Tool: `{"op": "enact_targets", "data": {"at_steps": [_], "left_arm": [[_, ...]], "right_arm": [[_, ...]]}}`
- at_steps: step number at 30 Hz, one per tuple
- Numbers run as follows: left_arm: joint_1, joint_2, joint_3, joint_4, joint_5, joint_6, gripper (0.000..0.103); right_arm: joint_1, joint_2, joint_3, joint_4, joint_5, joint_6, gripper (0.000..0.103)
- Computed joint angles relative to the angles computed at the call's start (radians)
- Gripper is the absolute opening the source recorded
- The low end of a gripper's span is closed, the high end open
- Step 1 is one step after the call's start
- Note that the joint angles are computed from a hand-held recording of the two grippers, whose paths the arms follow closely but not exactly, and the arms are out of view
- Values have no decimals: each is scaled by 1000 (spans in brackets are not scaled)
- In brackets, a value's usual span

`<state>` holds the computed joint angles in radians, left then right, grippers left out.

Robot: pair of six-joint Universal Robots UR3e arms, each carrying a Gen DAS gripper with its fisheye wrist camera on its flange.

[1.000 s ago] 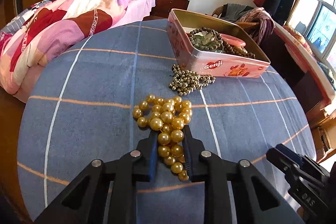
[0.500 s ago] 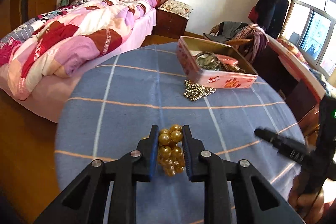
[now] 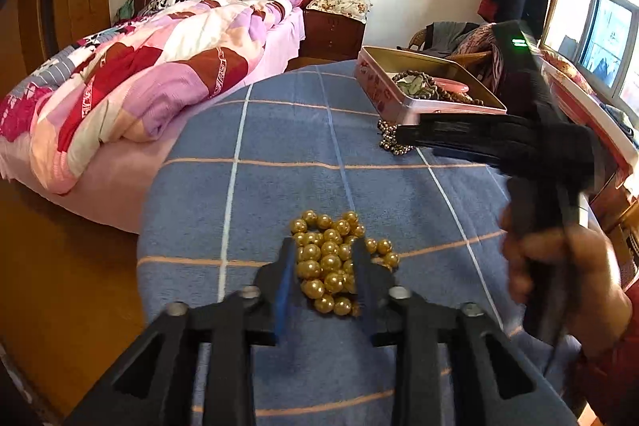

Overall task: Organize jewelry
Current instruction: 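Grasp the silver ball chain with the right while the left lifts the gold pearls, then carry the gold pearls with the left and silver chain with the right over the tin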

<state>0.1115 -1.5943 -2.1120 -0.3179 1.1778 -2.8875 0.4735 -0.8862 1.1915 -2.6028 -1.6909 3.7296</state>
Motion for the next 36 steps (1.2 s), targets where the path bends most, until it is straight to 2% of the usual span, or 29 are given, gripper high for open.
{"op": "enact_targets", "data": {"at_steps": [1,4,5,7,8,9,12,14,16,20,22,25,31,36], "left_arm": [[11,7,-6,2,-10,7,52],[27,21,-15,-5,-26,18,58],[25,14,-6,-15,-24,22,58],[7,-16,16,-18,-4,16,58],[-4,-30,25,-18,8,9,58],[-16,-51,41,-25,17,1,58],[-64,-114,109,-80,73,-35,58],[-88,-127,116,-62,101,-40,57],[-91,-128,130,-94,76,-18,40],[-112,-130,123,-73,86,-16,31],[-106,-129,113,-64,63,-23,20],[-103,-123,91,-38,48,-46,20],[-47,-80,35,-14,-85,-88,19],[-35,-1,10,14,-118,-83,18]], "right_arm": [[9,24,-47,33,-28,4,61],[25,64,-123,85,-63,-9,64],[34,73,-141,102,-88,-19,58],[53,83,-155,124,-144,-59,35],[49,69,-125,101,-133,-77,23],[41,52,-96,84,-111,-83,22],[11,-23,35,12,-44,-95,18],[-31,-112,195,-88,51,-65,17],[-59,-192,337,-177,106,-35,16],[-102,-331,558,-316,176,3,16],[-114,-387,635,-365,197,15,16],[-112,-439,683,-395,200,21,16],[-71,-485,692,-387,117,17,16],[-69,-517,744,-424,106,23,16]]}}
